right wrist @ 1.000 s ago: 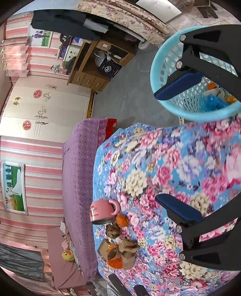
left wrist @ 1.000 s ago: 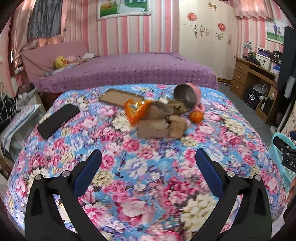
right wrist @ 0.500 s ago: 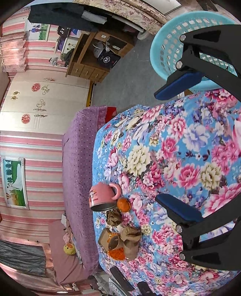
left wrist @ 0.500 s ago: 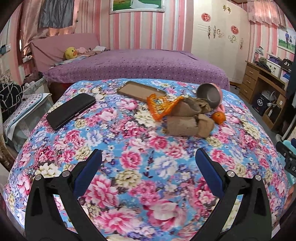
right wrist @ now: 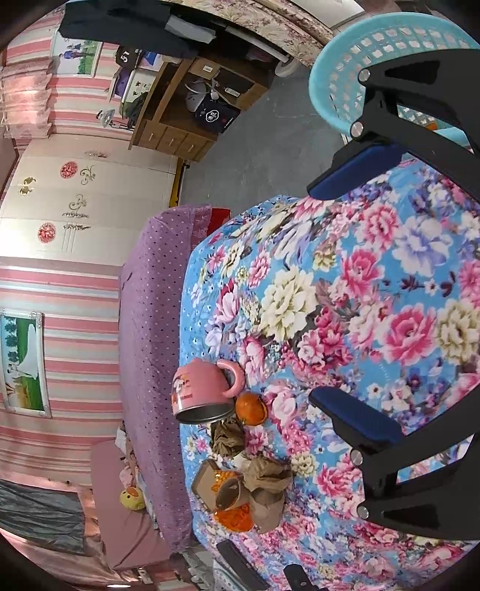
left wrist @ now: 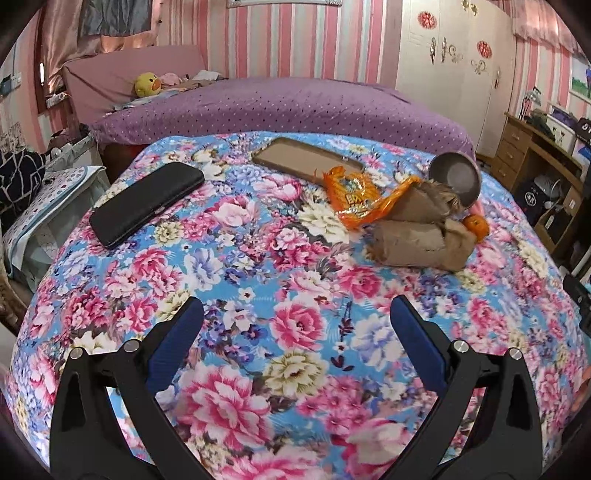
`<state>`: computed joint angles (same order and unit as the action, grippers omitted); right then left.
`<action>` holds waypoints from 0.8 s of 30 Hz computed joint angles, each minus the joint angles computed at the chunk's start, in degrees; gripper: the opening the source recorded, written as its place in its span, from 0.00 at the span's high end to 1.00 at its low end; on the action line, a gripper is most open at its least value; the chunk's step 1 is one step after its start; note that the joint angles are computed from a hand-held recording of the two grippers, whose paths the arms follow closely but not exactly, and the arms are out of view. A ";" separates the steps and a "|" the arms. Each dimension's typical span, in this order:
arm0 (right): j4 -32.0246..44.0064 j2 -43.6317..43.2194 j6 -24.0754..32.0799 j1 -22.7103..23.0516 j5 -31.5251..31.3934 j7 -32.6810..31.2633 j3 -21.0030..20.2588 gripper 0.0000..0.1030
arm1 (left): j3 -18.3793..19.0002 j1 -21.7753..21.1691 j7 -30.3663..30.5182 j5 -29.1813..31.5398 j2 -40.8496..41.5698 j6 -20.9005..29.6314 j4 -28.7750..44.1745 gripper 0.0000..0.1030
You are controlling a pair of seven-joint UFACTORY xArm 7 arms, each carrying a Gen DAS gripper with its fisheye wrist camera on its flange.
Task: Collect trash
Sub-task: 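Move both open tools back over the trash on the bed, then grasp the brown cardboard tube with the left tool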
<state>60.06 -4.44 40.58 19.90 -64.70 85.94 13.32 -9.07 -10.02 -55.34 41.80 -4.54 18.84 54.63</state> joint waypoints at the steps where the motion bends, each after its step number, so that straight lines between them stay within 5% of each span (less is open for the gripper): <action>1: 0.38 0.40 0.10 -0.03 0.03 -0.28 -0.04 0.04 | 0.08 0.00 0.32 -0.30 0.45 0.08 0.31 0.05; 19: 2.92 3.46 -6.75 -1.44 1.91 0.56 -3.55 0.04 | 4.20 -9.43 5.30 -4.06 13.37 -1.41 14.06 0.06; 24: 3.18 4.04 -8.87 -1.96 2.39 0.97 -3.85 0.04 | 3.12 -9.08 15.39 -15.04 16.03 -2.03 16.20 0.33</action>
